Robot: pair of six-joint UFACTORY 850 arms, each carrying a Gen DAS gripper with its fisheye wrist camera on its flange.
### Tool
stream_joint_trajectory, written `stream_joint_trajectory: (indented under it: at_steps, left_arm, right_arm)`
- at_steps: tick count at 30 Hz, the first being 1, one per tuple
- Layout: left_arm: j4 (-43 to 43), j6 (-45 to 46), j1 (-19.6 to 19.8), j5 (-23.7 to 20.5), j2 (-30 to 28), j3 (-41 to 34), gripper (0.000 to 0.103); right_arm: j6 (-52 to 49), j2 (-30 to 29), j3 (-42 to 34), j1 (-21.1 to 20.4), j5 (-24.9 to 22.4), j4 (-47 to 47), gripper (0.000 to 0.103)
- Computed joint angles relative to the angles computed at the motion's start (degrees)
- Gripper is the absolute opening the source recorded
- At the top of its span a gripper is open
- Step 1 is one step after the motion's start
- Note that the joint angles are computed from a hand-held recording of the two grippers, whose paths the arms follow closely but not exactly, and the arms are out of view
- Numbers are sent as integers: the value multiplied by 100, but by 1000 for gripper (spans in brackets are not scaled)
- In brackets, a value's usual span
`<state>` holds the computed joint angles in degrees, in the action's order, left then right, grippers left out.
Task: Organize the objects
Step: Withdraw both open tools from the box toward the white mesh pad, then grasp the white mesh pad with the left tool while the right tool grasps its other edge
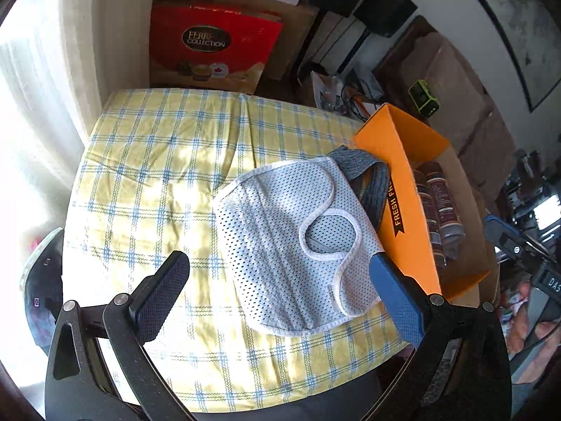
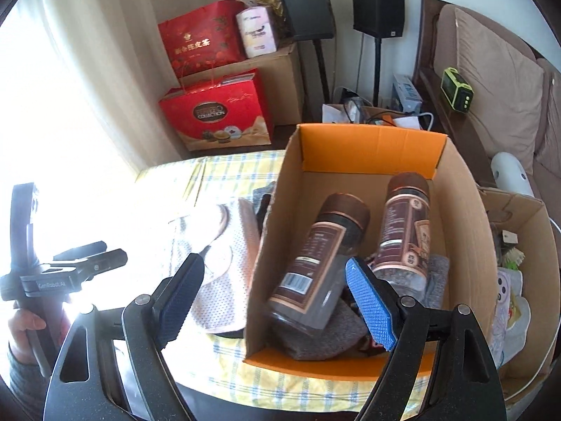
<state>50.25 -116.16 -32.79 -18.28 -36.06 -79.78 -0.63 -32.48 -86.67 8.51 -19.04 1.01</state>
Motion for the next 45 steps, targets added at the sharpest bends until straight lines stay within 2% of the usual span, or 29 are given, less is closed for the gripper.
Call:
stream_joint_trajectory:
  at_steps: [5,7,9,11,14,20,23,24,25,26,28,30,33,39,45]
  left_arm:
    - [666,-1007,7,354,36,396,103]
    - [813,-1261,24,537,-6,449,103]
    - [1121,-1642,36,674,-57,481,102]
    - [1314,-1883,50,775,-128,447,102]
    - [1119,-1677,79,917,-291,296,100]
    - [-965,602,103,884,-645,-139,77]
    - [-1265,943,90,801,-756,-273,55]
    - [-1290,986,84,761,-791,-316,44]
    - [-1195,919,85,704,-827,-357,40]
    - [-865,613,74,727,-820,-338,38]
    - [-43,-175,39,682,-789,-309,24]
    - [325,-443,0,499,-713,-256,9]
    - [1003,-1041,-3,599,-511,3,7]
    - [1958,-2025,-17,517,-9,690,6]
    - [1629,-1676,77,391,255,1055,6]
  right_arm:
    - [-17,-227,-222,225,-24,15,76]
    - [-34,-340,-341,292,-73,72,73]
    - [-83,-457,-466,336,-154,177,66]
    - [-71,-556,-567,364,-213,195,65]
    - [105,-696,-709,419,-280,35,65]
    - [251,-905,-914,481,-378,-40,65]
    - [334,-994,-1011,503,-430,-116,65]
    - [352,-1016,-1031,506,-446,-117,65]
    - [370,-1040,-1054,507,-462,-116,65]
    - [382,-1067,-1082,509,-482,-119,65]
    - [435,-1106,-1114,518,-507,-168,65]
    - [492,-1139,-1139,533,-533,-226,65]
    - [537,-1187,-1192,563,-558,-281,65]
    - [423,-1276,-1297,617,-563,-192,65]
    - [352,-1641,-1680,711,-829,-124,65]
